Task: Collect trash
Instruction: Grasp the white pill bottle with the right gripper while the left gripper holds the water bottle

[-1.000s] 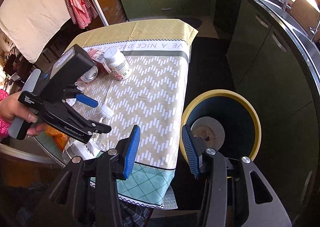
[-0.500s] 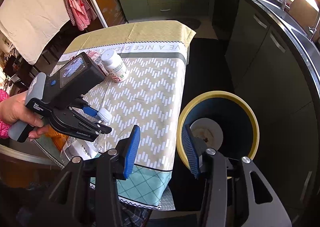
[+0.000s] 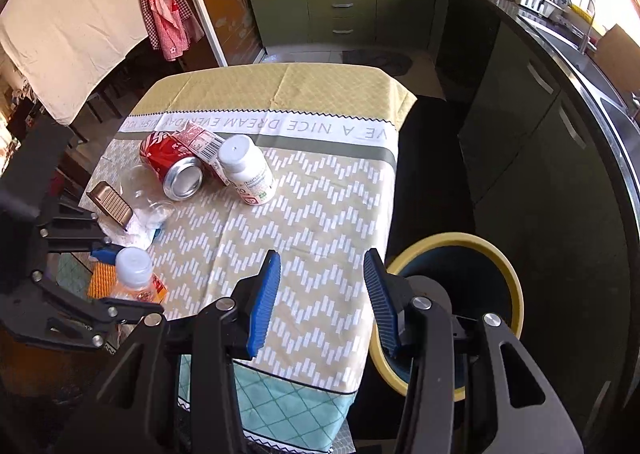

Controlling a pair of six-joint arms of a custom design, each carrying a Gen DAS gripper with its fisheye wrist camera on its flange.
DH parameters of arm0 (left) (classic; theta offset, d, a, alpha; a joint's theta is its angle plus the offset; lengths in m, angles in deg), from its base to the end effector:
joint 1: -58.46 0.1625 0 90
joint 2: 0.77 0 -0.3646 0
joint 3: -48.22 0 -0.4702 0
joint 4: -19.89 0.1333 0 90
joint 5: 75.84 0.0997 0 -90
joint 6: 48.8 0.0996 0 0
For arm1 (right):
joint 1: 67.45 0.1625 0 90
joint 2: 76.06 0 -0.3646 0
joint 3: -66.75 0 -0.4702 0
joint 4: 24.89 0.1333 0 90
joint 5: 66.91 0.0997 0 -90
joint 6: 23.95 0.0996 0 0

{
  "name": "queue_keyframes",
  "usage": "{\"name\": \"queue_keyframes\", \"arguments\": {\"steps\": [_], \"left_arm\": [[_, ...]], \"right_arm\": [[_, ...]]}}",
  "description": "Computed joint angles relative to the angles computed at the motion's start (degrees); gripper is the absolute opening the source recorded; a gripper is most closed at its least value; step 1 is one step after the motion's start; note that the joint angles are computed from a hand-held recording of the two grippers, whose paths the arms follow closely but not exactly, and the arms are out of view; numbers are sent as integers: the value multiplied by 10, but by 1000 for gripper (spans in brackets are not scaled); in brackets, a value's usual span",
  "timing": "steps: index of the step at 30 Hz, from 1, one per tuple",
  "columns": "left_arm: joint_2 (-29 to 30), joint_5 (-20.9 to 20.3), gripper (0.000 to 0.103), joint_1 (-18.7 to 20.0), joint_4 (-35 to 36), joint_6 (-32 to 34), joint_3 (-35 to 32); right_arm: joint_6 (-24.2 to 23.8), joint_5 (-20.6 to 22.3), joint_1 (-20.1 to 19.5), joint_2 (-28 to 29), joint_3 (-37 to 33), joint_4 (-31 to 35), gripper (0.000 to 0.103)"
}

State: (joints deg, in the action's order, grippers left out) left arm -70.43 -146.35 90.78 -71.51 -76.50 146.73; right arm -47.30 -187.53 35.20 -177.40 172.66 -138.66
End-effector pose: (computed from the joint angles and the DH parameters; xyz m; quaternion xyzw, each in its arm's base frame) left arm -0.4043 -0.4528 0.1482 0.2864 0.9145 0.0604 0.2794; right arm 0.1943 -0.4887 0.4344 0.2520 -0.9181 0.1359 0.2742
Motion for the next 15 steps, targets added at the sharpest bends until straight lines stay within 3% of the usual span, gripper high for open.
{"name": "queue_keyframes", "arguments": {"steps": [4,7,15], "left_arm": [[-49,1,40,-8,-17,-6,32],[-81,9,40,-15,-20,-15,47],[-112,27,32,-27,-32,-10,60]], "right_arm": [[-12,20,14,47,-19,6,45],[-16,13,27,91,-34,-4,48],[35,-20,37,214,-106,11,50]]}}
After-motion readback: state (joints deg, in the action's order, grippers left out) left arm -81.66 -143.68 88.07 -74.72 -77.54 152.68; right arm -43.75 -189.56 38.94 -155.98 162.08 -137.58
